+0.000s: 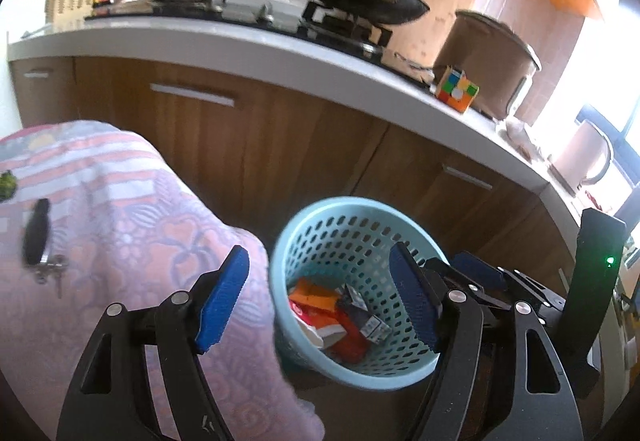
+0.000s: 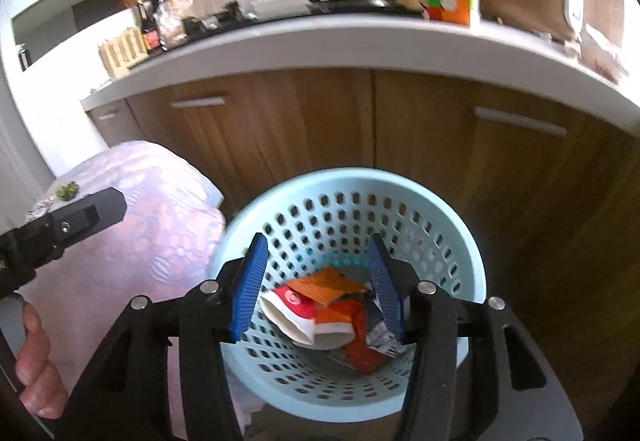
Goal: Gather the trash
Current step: 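Move both open tools back over the table toward the vegetables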
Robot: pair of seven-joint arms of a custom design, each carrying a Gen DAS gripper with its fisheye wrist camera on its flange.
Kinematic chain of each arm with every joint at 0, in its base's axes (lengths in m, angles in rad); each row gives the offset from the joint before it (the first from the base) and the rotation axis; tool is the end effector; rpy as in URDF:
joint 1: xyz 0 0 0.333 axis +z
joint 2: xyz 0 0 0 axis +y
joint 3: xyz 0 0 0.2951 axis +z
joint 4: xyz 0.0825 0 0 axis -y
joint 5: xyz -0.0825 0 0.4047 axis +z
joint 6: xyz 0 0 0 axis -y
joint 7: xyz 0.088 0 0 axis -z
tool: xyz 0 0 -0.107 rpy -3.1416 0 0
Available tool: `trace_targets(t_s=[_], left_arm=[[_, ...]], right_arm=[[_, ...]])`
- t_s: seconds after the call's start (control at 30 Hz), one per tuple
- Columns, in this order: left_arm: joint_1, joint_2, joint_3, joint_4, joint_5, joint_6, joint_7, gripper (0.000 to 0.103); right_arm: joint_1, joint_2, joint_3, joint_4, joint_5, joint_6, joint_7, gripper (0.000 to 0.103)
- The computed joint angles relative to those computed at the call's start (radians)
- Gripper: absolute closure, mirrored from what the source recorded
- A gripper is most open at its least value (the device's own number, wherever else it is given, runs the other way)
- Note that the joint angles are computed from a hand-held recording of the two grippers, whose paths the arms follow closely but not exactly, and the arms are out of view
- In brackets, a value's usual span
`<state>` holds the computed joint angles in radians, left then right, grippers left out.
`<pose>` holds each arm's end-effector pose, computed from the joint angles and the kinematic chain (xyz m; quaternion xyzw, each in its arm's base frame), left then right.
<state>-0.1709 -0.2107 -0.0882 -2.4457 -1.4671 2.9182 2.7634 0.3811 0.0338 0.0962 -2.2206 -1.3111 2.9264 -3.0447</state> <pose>0.4894 -0.0658 0.3838 -0.6048 0.6679 -0.4134 0.1312 0.4731 0.3132 0.3685 -0.6511 0.6373 -0.2308 0.3416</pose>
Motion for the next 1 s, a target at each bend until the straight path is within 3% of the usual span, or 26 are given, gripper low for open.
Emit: trace_targets(t_s=[0.4,0.57,0.73,1.0], left_arm=[[0.060,-0.217,0.060,-0.119,-0.097,0.074,0.104,0.032],[0.114,-0.266,0.107,-0.160,-0.072,0.129,0.084,0.032],[0.173,-0.280,0.195,-0.178,-0.022,0.124,0.058,0.032],[0.300,-0.188,0.318,-0.135,0.099,0.081,0.027,0.032]], right_arm=[[0.065,0.055,0.025,0.149,-0.043,0.044,-0.009,0.055],[0.137,0.145,0.025,0.271,0.045,0.048,-0.149,0.055],[0.200,0.256,0.036,0.406,0.197,0.047,-0.348,0.055],[0.277,0.504,0.075,0.677,0.415,0.045,-0.613,0.055]])
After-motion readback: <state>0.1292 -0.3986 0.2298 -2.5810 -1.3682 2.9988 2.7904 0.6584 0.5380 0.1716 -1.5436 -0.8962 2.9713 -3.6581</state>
